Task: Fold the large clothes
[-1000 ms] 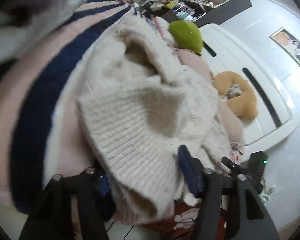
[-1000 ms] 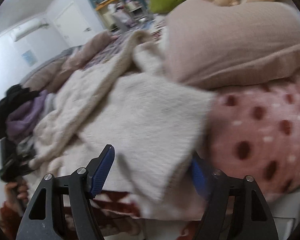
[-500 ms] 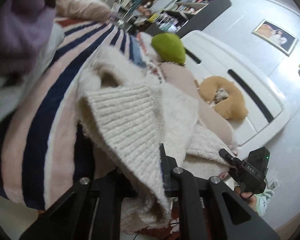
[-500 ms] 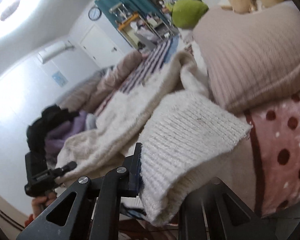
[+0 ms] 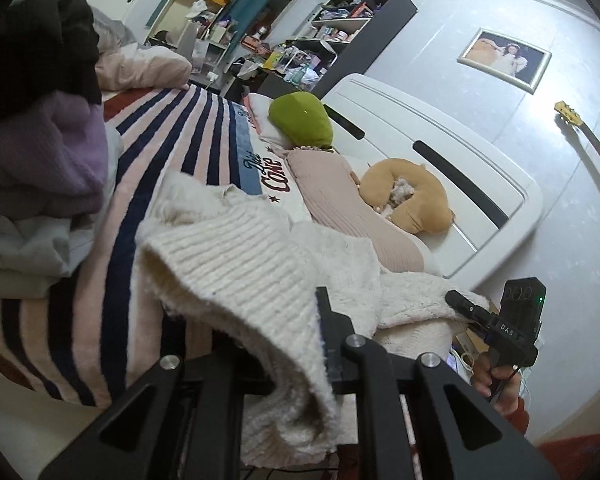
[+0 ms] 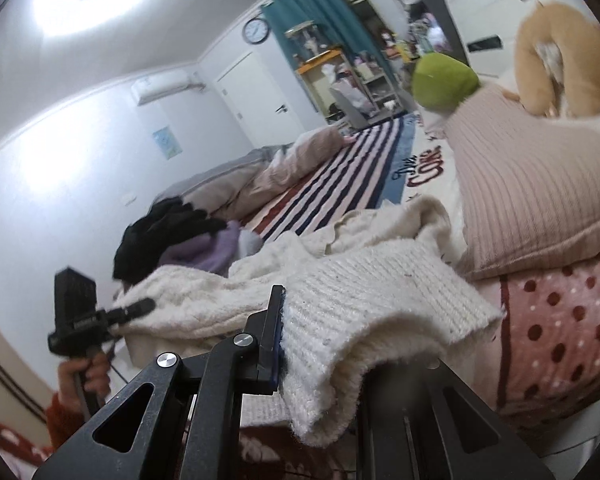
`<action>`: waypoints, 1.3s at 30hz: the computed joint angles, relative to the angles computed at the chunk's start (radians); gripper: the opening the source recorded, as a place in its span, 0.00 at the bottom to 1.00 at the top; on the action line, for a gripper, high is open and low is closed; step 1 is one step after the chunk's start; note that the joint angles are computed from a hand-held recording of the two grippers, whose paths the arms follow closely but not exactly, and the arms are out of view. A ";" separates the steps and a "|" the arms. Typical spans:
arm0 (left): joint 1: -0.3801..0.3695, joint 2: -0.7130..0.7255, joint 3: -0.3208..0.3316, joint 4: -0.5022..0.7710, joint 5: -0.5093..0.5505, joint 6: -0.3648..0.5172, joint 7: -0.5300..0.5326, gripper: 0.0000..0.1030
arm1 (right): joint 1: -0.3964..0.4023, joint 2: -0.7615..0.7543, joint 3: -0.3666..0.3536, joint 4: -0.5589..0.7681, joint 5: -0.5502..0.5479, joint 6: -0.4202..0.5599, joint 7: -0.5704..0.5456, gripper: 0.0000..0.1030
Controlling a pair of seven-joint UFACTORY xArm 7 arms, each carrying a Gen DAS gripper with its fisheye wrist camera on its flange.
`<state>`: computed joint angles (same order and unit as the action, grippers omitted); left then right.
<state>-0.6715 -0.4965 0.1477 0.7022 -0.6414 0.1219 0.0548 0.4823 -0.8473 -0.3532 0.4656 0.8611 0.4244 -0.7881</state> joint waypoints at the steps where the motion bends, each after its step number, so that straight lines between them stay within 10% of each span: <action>1: 0.029 -0.005 -0.019 0.005 0.019 0.022 -0.019 0.11 | -0.024 -0.002 0.018 0.010 -0.029 0.032 0.023 0.08; 9: 0.220 0.142 -0.103 0.223 0.151 0.265 -0.057 0.12 | -0.085 0.200 0.049 0.211 -0.122 0.165 0.029 0.08; 16: 0.288 0.372 -0.091 0.462 0.015 0.337 0.043 0.14 | -0.116 0.502 0.020 0.471 -0.029 0.252 -0.043 0.08; 24: 0.409 0.731 -0.141 0.819 0.106 0.412 -0.067 0.15 | -0.200 0.912 0.035 0.840 0.083 0.356 -0.072 0.08; 39: 0.560 1.403 -0.286 1.672 0.323 0.841 -0.274 0.25 | -0.437 1.532 0.204 1.487 -0.044 0.578 0.229 0.13</action>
